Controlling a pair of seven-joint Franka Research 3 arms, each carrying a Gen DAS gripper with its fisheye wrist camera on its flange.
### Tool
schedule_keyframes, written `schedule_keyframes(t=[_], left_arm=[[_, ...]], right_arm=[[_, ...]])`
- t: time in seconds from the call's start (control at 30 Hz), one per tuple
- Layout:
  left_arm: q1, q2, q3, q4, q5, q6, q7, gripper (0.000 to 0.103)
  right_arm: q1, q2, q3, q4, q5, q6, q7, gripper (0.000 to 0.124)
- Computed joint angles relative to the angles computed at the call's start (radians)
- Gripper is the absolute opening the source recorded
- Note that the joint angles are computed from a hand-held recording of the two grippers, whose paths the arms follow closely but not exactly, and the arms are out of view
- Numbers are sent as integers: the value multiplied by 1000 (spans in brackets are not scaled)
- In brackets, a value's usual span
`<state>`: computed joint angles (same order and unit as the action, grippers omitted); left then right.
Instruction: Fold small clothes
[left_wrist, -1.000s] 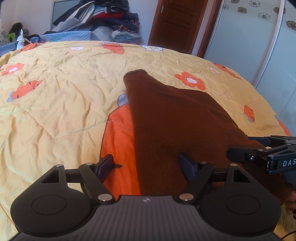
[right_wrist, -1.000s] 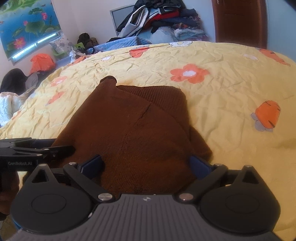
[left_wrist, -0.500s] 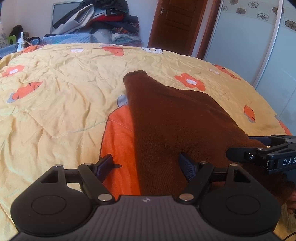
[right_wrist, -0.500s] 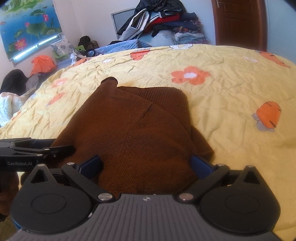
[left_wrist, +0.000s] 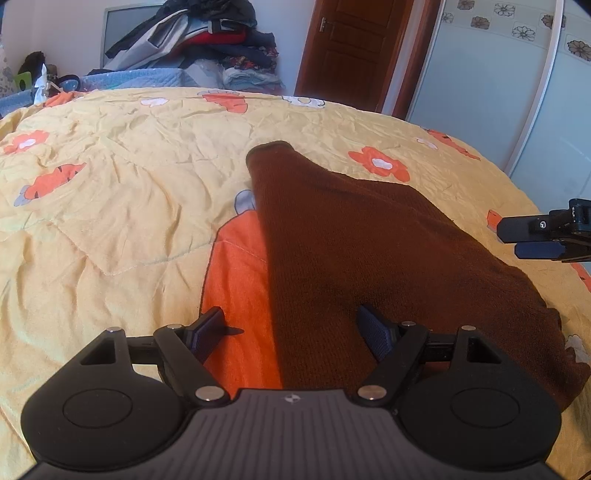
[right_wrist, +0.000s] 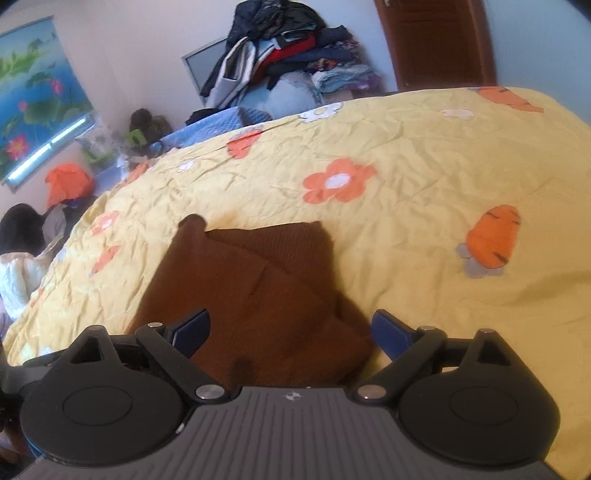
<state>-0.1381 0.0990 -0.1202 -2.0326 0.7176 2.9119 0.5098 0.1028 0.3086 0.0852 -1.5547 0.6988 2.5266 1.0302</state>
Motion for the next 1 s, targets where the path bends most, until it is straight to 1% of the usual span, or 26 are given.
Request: schedule_keyframes(t=[0.03,0.1,0.17,0.2,0.23,0.3,0.37,0.4,0.43,0.47,0.5,0.57,0.6,0.63,0.7,0.73,0.8,0.83,0.87,0.93,0.97,1.0], left_arm=[[-2,0,3,0,12,0,-13,80],[-4,0,6,0,32,1,-31,80],[-3,0,5,-1,35,2,-34,80],[-2,0,4,-1,33,2,-32,80],[-2,0,3,-1,34,1,-33,80],[-2,0,3,0,36,1,-35,80],[-3,0,3,1,39,-1,-37,80],[-4,-1,4,0,49,-1,-42,80],[-6,-3,7,-1,67,-2,-53,80],[-9,-7,8,-3,87,-3,-66,80],[-11,-11,9,-5,110,-4,-80,80],[-16,-13,12,-4,179,-9,-122,80],[-17,-11,12,-1,206,-12,-142,80],[-16,-9,9,1,212,-14,-150,80],[-8,-10,1,2,172,-15,-126,80],[-4,-17,-4,-3,140,-19,-102,80],[3,-43,-14,-24,79,-20,-44,81],[5,-62,-17,-40,69,-12,-24,81],[8,-81,-20,-58,70,5,-7,81],[14,-114,-28,-87,105,56,11,81],[18,-123,-34,-96,127,94,24,81],[18,-125,-40,-101,119,128,66,81]], right_arm=[[4,9,-11,15,-21,-8,30,94],[-1,28,-22,47,-47,-51,83,93],[-16,44,-21,70,-43,-95,111,87],[-25,49,-15,78,-30,-115,114,85],[-34,51,-9,79,-15,-133,109,81],[-44,55,2,84,12,-166,92,69],[-44,68,5,101,14,-202,84,45],[-41,74,6,107,11,-205,79,40],[-43,77,12,106,25,-196,56,29],[-45,81,17,110,39,-190,33,23],[-42,83,19,118,40,-179,15,23],[-42,78,29,130,57,-148,-46,18],[-41,78,34,134,67,-120,-86,17],[-30,98,26,159,43,-113,-86,16],[11,175,-22,249,-98,-165,21,16],[12,192,-23,264,-127,-182,32,16],[-12,172,1,229,-91,-160,28,21],[-20,154,5,210,-70,-148,47,30],[-32,123,15,173,-37,-119,42,40],[-59,38,43,63,73,-32,-33,42],[-71,0,53,23,130,-26,-71,42],[-81,-34,60,-8,185,-51,-115,42]])
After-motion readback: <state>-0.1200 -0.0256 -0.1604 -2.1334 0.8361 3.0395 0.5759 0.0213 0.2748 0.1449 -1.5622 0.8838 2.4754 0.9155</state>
